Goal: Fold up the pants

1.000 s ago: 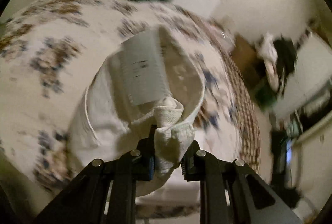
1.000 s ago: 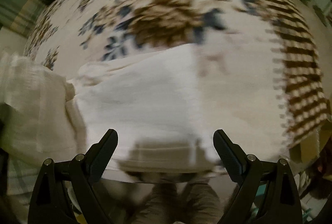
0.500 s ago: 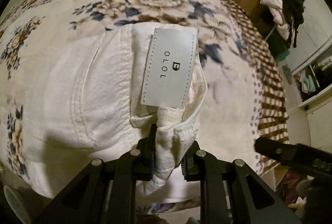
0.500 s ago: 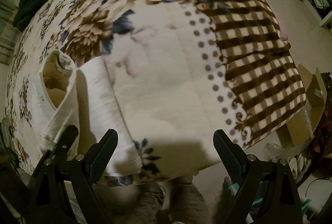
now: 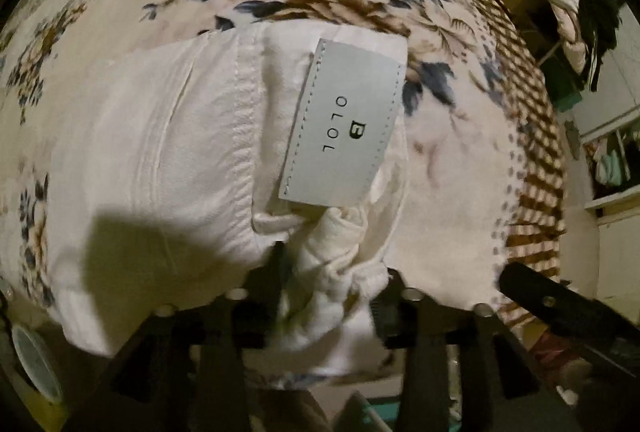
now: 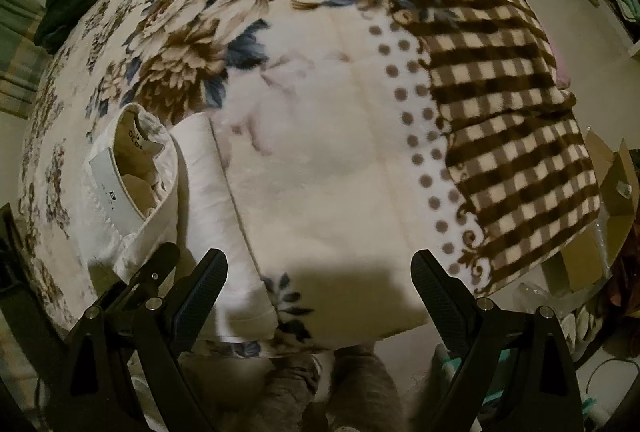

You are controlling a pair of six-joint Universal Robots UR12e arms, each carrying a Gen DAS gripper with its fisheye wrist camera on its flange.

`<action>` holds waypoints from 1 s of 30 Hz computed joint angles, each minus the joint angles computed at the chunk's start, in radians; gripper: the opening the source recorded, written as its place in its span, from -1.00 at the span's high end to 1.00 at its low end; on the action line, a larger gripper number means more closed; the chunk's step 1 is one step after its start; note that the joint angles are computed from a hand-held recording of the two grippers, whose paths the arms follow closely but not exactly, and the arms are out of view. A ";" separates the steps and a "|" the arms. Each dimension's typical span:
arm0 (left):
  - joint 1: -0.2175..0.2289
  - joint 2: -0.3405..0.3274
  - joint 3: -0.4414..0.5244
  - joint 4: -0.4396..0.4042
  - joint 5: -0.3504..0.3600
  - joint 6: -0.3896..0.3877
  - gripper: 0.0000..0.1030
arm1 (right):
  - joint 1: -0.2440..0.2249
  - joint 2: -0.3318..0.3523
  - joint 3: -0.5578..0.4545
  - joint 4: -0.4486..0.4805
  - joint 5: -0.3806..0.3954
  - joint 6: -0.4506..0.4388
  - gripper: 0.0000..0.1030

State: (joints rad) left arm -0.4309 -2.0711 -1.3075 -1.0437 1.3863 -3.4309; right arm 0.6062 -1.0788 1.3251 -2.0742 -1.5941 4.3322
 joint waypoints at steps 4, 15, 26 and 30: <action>0.021 0.036 -0.002 -0.009 -0.034 -0.053 -0.28 | -0.006 0.003 -0.003 -0.050 0.010 -0.014 -0.85; 0.080 0.058 -0.019 -0.090 0.229 -0.106 -0.48 | -0.018 0.117 -0.128 -0.177 0.129 -0.129 -0.85; 0.120 0.042 -0.040 -0.130 0.296 -0.127 -0.49 | 0.015 0.282 -0.366 -0.066 0.104 -0.311 0.34; 0.124 0.045 -0.038 -0.137 0.275 -0.137 -0.49 | 0.020 0.275 -0.360 -0.060 0.051 -0.278 0.59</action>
State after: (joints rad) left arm -0.3071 -2.0260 -1.3457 -1.1811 1.6614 -3.5681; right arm 0.6264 -0.8042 0.9651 -2.1343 -1.5433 4.0543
